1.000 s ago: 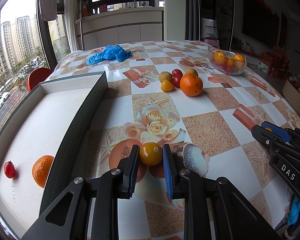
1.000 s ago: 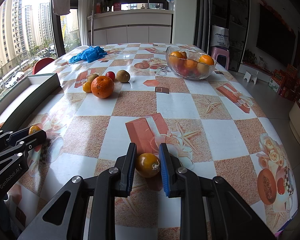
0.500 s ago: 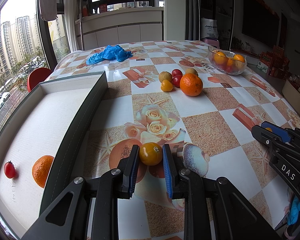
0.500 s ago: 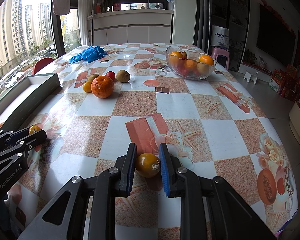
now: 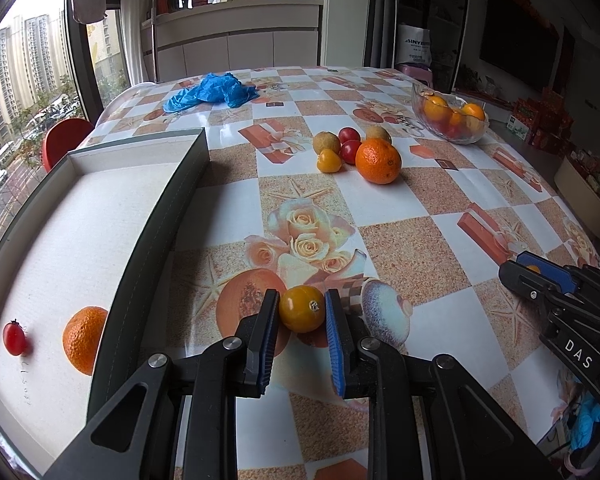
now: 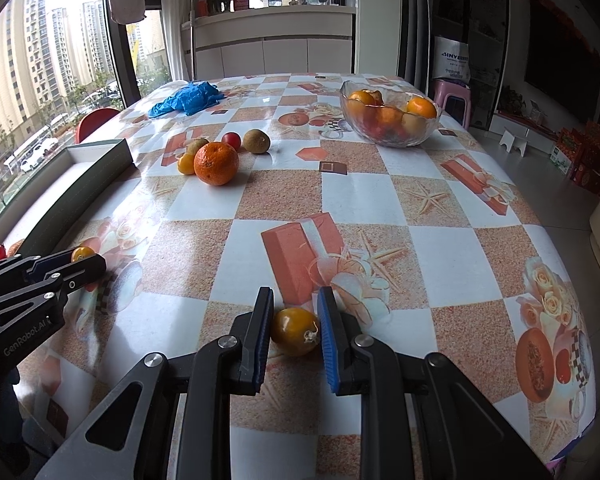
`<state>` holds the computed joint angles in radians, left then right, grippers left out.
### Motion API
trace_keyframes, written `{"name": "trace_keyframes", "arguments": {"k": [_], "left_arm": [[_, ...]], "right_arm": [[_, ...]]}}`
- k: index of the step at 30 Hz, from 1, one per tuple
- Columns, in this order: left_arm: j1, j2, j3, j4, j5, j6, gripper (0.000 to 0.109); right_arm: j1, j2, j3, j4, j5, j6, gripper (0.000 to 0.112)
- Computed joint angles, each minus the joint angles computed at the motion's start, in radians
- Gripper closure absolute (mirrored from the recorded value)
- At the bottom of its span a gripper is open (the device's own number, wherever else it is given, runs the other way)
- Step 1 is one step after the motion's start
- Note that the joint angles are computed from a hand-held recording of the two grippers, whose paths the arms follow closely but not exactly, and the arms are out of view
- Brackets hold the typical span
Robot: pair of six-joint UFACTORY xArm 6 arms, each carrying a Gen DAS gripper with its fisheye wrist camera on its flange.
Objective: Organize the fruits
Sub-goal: 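Carry the tangerine with the left tool while the right tool carries its tangerine toward the tray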
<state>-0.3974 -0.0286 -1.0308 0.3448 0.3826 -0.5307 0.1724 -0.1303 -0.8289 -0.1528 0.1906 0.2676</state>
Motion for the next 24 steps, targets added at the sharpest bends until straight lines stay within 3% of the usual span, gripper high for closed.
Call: {"name": "trace_keyframes", "arguments": {"k": [3,10,17,24], "left_arm": [[0.0,-0.025,0.023,-0.135,-0.006,0.093,0.085],[-0.002,-0.08,0.056,-0.31,-0.016,0.223,0.085],[0.021,-0.148,0.073,-0.333,-0.047,0.254,0.085],[0.093,-0.201,0.095,-0.272,-0.058,0.206,0.085]], "right_arm": [[-0.001,-0.042,0.03,0.123,0.01,-0.084,0.088],[-0.014,-0.1,0.055,0.244,0.051,-0.137,0.088],[0.011,-0.086,0.0,0.307,0.09,-0.164,0.088],[0.081,-0.032,-0.105,0.363,0.122,-0.225,0.088]]}}
